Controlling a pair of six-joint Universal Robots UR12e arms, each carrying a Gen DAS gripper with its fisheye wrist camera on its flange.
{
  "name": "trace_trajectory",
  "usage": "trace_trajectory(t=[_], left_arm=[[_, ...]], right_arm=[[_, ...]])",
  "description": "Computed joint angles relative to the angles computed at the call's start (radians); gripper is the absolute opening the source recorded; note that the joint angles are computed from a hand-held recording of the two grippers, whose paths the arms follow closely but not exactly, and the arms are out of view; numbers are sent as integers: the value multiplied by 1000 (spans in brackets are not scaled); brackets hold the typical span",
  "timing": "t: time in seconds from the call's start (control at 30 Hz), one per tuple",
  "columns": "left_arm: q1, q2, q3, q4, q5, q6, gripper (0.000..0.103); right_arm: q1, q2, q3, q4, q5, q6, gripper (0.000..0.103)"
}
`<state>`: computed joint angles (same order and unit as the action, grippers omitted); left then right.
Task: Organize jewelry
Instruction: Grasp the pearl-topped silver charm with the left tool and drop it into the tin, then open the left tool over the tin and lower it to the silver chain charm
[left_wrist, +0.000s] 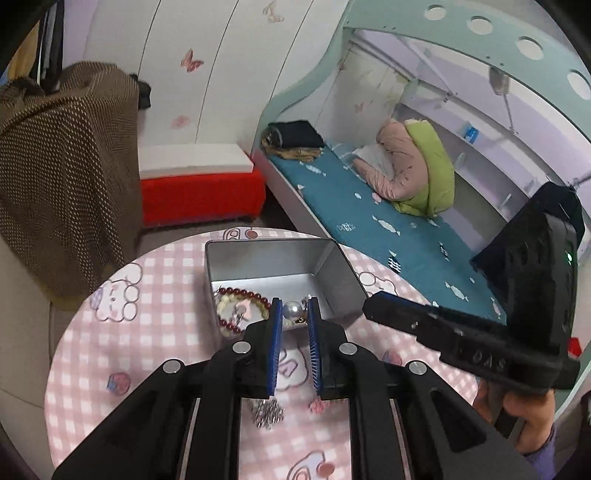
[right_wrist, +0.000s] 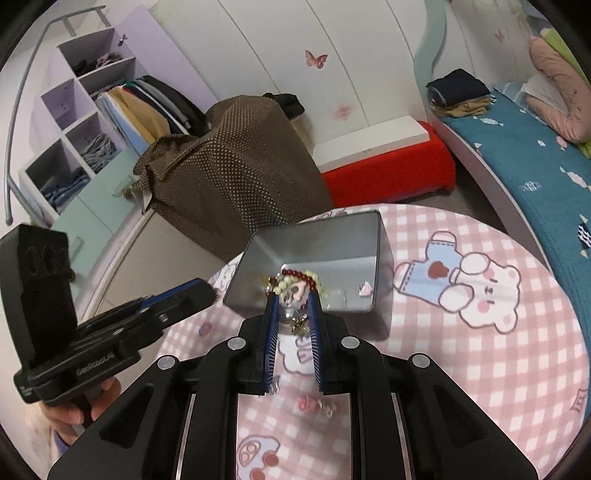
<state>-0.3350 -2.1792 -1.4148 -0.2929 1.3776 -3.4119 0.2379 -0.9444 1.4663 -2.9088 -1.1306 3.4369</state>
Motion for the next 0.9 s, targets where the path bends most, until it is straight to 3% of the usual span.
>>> trace_trajectory(t=[0.3,0.6,0.73,0.9], left_arm=[[18,-67,102,-133,-71,-69,12],[17,-86,121,-172,-55,-92,14],[16,-86,119,-162,-42,-106,34],[15,-82,113,-158,-38,-100,35]], right_arm=[[0,49,-79,69,-11,19,17],[5,76,-111,106,-23,18,17],[6,77,-110,107,-25,21,17],[6,80,-109,107,-30,27,17]])
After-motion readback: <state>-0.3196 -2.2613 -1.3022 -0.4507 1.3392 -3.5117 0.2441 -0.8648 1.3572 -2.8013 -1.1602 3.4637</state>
